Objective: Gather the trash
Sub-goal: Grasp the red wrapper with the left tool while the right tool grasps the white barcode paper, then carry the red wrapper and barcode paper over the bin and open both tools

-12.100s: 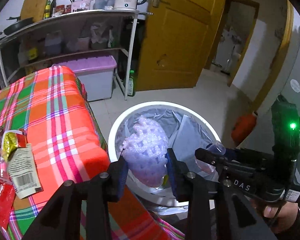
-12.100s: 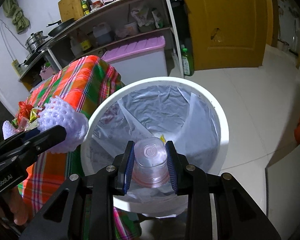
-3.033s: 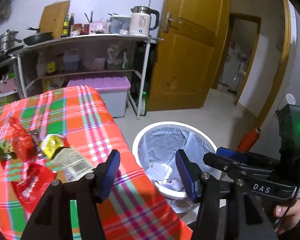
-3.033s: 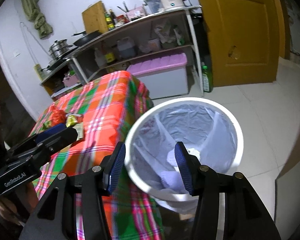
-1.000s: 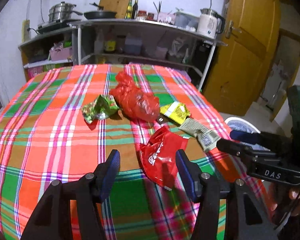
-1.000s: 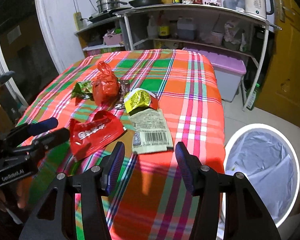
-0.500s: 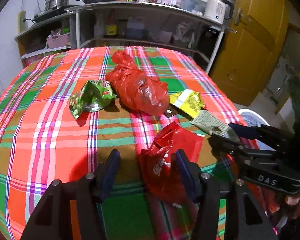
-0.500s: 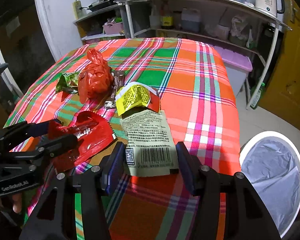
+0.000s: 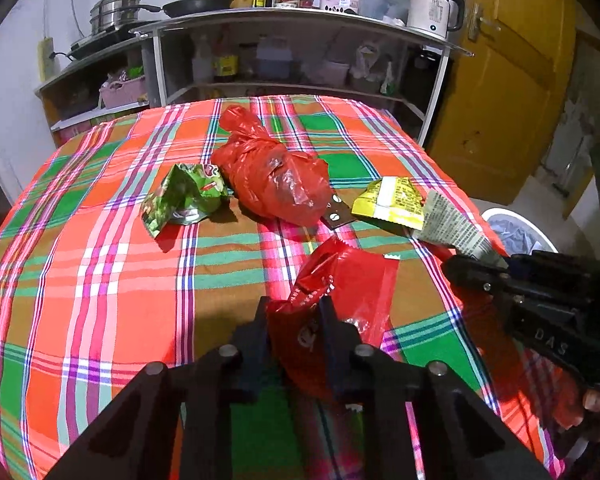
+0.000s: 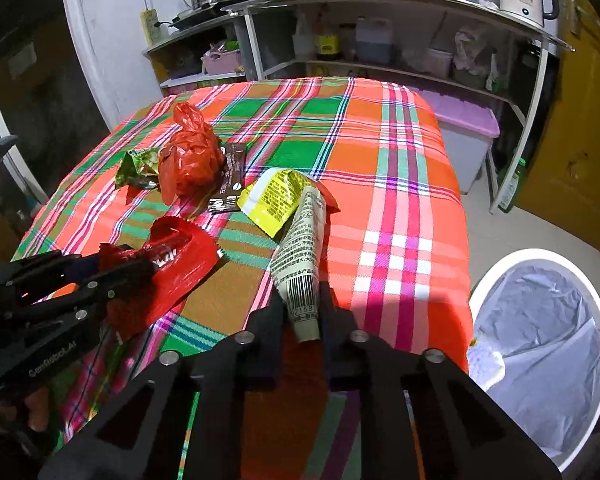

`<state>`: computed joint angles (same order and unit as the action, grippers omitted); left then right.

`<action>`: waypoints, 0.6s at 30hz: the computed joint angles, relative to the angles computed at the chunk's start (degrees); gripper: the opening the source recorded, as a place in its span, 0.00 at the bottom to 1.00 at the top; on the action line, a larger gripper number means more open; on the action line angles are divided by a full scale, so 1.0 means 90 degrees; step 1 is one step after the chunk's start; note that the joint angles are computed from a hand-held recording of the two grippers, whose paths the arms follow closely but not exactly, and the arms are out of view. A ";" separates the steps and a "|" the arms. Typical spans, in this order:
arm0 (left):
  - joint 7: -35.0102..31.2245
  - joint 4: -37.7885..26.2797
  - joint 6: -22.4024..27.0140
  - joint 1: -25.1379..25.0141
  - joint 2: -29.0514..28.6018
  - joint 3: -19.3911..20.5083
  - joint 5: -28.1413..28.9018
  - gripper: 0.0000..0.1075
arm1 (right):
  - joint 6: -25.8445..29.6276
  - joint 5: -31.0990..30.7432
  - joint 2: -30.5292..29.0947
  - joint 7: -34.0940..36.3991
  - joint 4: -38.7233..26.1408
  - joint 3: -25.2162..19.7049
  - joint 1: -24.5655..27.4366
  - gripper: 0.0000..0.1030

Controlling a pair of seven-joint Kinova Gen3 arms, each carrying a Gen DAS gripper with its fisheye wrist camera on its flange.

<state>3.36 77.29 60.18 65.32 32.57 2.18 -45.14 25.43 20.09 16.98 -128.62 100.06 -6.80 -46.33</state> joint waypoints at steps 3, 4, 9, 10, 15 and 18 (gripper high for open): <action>0.0194 0.0119 -0.0033 0.0102 -0.0071 -0.0025 -0.0087 0.20 | -0.0088 0.0013 -0.0084 -0.0062 0.0114 0.0018 -0.0009 0.12; 0.0286 0.0174 -0.0054 0.0142 -0.0102 -0.0032 -0.0140 0.20 | -0.0123 0.0021 -0.0128 -0.0096 0.0169 0.0024 -0.0013 0.12; 0.0701 0.0332 -0.0051 0.0321 -0.0216 -0.0012 -0.0452 0.19 | -0.0315 0.0085 -0.0405 -0.0294 0.0469 0.0014 -0.0002 0.12; 0.0766 0.0351 -0.0049 0.0343 -0.0235 0.0006 -0.0509 0.19 | -0.0332 0.0136 -0.0459 -0.0370 0.0518 0.0021 -0.0022 0.12; 0.0939 0.0239 0.0126 0.0506 -0.0234 0.0123 -0.0735 0.19 | -0.0439 0.0555 -0.0855 -0.0971 0.0879 0.0026 -0.0103 0.12; 0.0899 0.0049 0.0263 0.0606 -0.0179 0.0167 -0.0819 0.19 | -0.0478 0.0919 -0.1122 -0.1453 0.1110 -0.0067 -0.0080 0.12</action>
